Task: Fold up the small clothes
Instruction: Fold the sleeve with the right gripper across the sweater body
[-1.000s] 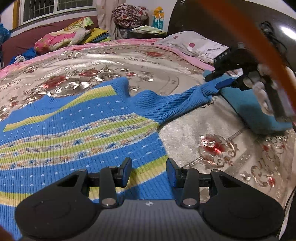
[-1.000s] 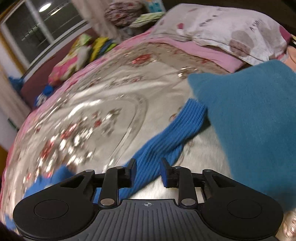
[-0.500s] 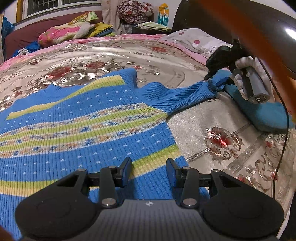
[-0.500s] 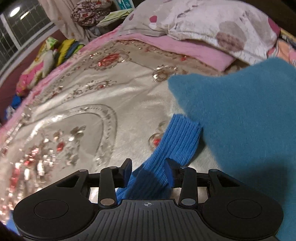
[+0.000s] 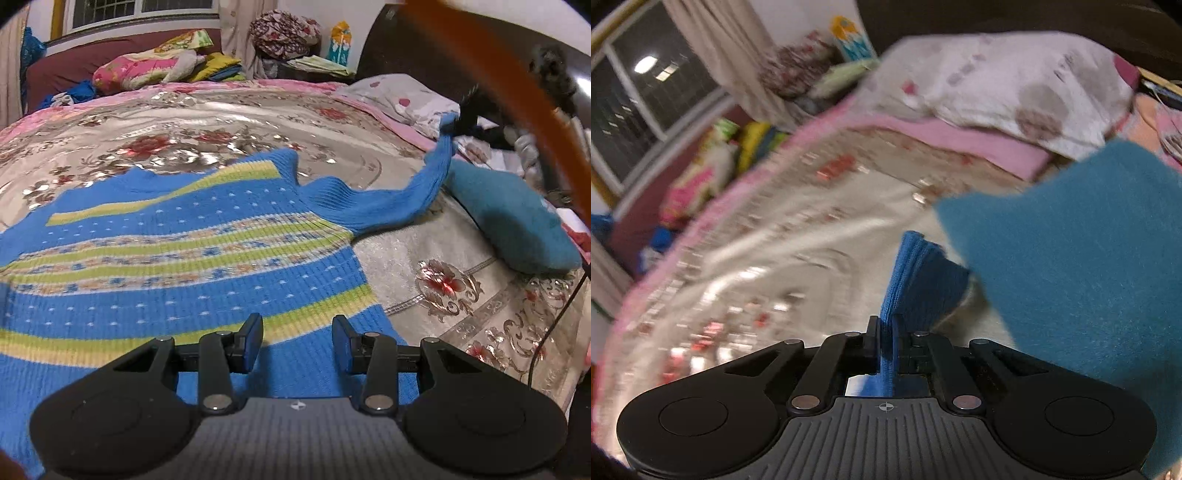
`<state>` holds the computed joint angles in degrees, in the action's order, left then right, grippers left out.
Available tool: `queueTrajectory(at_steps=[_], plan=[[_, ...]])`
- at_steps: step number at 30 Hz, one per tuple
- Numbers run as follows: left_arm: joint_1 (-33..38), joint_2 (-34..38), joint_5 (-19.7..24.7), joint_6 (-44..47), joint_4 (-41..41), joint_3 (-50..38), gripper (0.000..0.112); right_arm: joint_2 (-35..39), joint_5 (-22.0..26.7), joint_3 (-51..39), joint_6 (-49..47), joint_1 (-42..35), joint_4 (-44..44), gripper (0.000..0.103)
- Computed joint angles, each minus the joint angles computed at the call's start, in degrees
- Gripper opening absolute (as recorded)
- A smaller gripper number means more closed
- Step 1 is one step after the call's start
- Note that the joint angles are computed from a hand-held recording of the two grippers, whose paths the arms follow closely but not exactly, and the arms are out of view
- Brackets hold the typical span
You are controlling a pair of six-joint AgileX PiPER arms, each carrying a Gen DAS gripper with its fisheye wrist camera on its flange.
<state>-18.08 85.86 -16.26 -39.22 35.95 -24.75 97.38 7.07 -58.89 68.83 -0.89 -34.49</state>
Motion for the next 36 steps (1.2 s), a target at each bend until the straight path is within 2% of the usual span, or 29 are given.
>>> queueTrajectory(at_steps=[2, 5, 9, 13, 16, 20, 23, 25, 26, 28, 32, 34, 36], plan=[[2.3, -1.5, -0.9, -2.8, 3.9, 1.2, 0.046, -3.8, -1.1, 1.3, -3.8, 2.2, 3.4, 0.005], [6.7, -3.9, -2.8, -7.5, 10.6, 3.2, 0.046, -7.2, -0.9, 0.6, -16.1, 6.8, 15.2, 0.005], [15.6, -6.8, -7.0, -13.3, 21.3, 6.0, 0.047, -6.9, 1.0, -4.3, -19.8, 15.7, 18.9, 0.005], [25.7, -7.4, -12.0, -14.7, 28.2, 7.8, 0.051, -1.2, 4.5, -13.1, -19.3, 25.3, 17.4, 0.005], [33.5, -5.7, -16.4, -14.8, 31.8, 8.2, 0.051, 6.3, 8.9, -21.8, -19.7, 32.2, 15.2, 0.005], [41.3, -2.9, -21.0, -14.8, 35.7, 7.8, 0.051, 16.4, 13.0, -31.7, -21.8, 38.1, 16.7, 0.005], [44.8, -0.8, -23.1, -14.3, 37.2, 7.0, 0.051, 23.7, 17.1, -39.0, -25.6, 41.2, 20.0, 0.005], [45.9, 0.3, -23.8, -13.8, 37.5, 6.7, 0.051, 26.6, 18.5, -41.2, -25.7, 43.6, 19.0, 0.006], [46.7, 0.8, -24.2, -13.8, 38.2, 6.4, 0.051, 27.9, 19.2, -42.1, -28.7, 44.2, 20.8, 0.006], [47.7, 1.6, -24.6, -13.8, 38.9, 6.0, 0.051, 30.0, 20.5, -43.9, -31.4, 45.4, 21.9, 0.012], [48.8, 2.4, -25.3, -12.1, 38.5, 6.3, 0.051, 32.0, 22.3, -45.3, -37.4, 46.2, 27.2, 0.012], [49.1, 2.6, -25.7, -11.4, 38.3, 6.5, 0.051, 31.6, 22.4, -44.4, -39.4, 46.0, 28.8, 0.016], [48.8, 2.9, -25.6, -10.2, 37.3, 6.6, 0.051, 28.8, 19.9, -39.9, -39.9, 45.7, 29.4, 0.018]])
